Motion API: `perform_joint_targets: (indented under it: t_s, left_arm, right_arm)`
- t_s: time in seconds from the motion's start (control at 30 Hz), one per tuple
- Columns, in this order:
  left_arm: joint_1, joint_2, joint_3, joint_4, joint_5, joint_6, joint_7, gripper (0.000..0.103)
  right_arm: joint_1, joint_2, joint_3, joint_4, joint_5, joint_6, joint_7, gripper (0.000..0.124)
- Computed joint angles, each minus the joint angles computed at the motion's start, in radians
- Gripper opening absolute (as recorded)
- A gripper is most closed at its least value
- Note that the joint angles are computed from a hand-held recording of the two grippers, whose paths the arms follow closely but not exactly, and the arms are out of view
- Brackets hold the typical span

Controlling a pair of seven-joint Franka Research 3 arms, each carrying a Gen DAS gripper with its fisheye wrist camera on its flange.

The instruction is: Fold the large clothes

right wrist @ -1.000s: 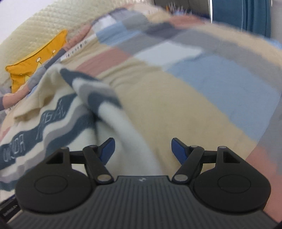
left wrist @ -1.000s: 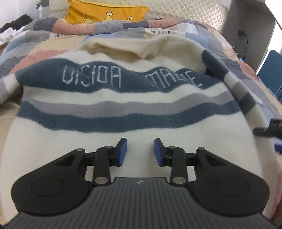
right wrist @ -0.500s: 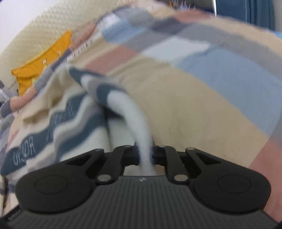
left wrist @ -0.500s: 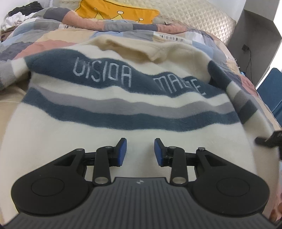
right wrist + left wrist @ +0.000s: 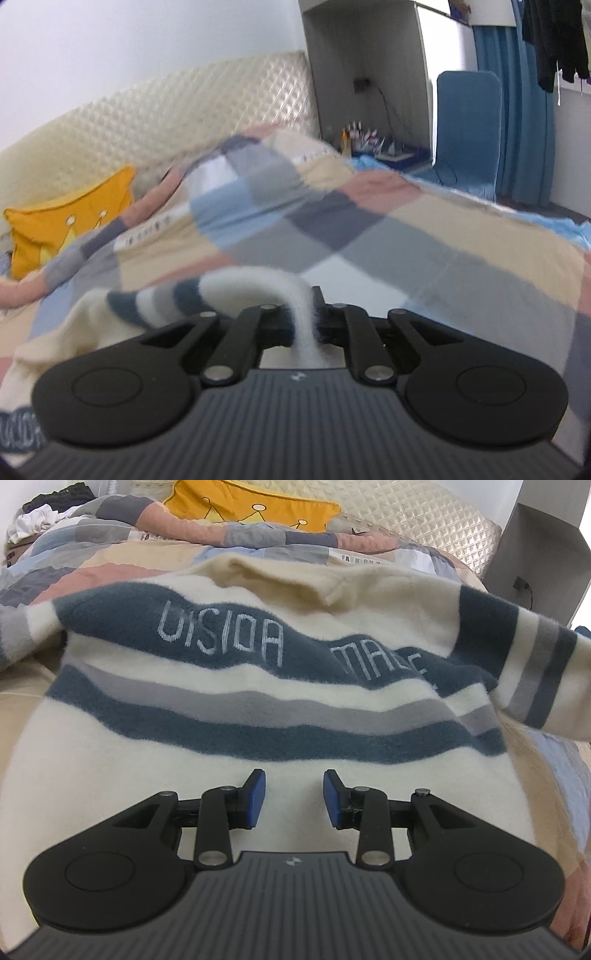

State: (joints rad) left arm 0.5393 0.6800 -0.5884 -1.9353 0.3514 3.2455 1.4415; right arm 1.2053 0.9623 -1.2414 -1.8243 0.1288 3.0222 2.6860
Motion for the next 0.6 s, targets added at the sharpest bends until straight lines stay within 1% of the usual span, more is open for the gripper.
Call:
perform_joint_targets:
  t_s: [0.07,0.13,0.2,0.23,0.3,0.33,0.37,0.43,0.47,0.53,0.57,0.6]
  left_arm:
    - [-0.028,-0.006,0.028,0.002,-0.001,0.008,-0.006,0.039]
    - [-0.051,-0.006,0.05,0.012,-0.002,0.007,-0.014,0.039]
    - [-0.088,-0.01,0.084,0.028,0.0,-0.001,-0.017,0.039]
    - [-0.104,-0.011,0.1,0.038,0.004,-0.01,-0.01,0.039]
    - [-0.152,-0.02,0.153,0.053,-0.006,-0.007,-0.014,0.039]
    - [-0.156,-0.017,0.157,0.059,-0.011,-0.011,-0.015,0.039]
    - [-0.144,-0.009,0.144,0.068,-0.016,-0.022,-0.013,0.039]
    - [-0.13,0.008,0.125,0.084,-0.034,-0.041,-0.007,0.039]
    - [-0.133,0.013,0.126,0.091,-0.042,-0.043,-0.005,0.039]
    - [-0.153,0.014,0.148,0.092,-0.053,-0.022,-0.004,0.039]
    - [-0.17,0.01,0.169,0.09,-0.059,-0.007,-0.015,0.039]
    - [-0.176,0.009,0.177,0.089,-0.06,0.0,-0.022,0.039]
  right_arm:
    - [-0.069,0.016,0.039,0.032,-0.003,0.027,-0.016,0.01]
    - [-0.132,0.016,0.098,0.032,0.018,0.089,-0.031,0.01]
    - [-0.226,-0.031,0.208,0.013,0.05,0.165,-0.069,0.01]
    - [-0.269,-0.056,0.262,0.005,0.064,0.189,-0.084,0.011]
    - [-0.367,-0.108,0.379,-0.006,0.091,0.239,-0.11,0.013]
    - [-0.431,-0.133,0.451,-0.009,0.102,0.271,-0.121,0.014]
    - [-0.462,-0.138,0.488,-0.014,0.119,0.297,-0.124,0.015]
    - [-0.515,-0.146,0.553,-0.01,0.141,0.313,-0.136,0.015]
    - [-0.526,-0.147,0.568,-0.01,0.155,0.318,-0.144,0.014]
    - [-0.505,-0.144,0.561,-0.022,0.192,0.333,-0.159,0.017]
    - [-0.492,-0.148,0.554,-0.028,0.206,0.332,-0.172,0.026]
    - [-0.479,-0.161,0.551,-0.04,0.222,0.331,-0.184,0.032]
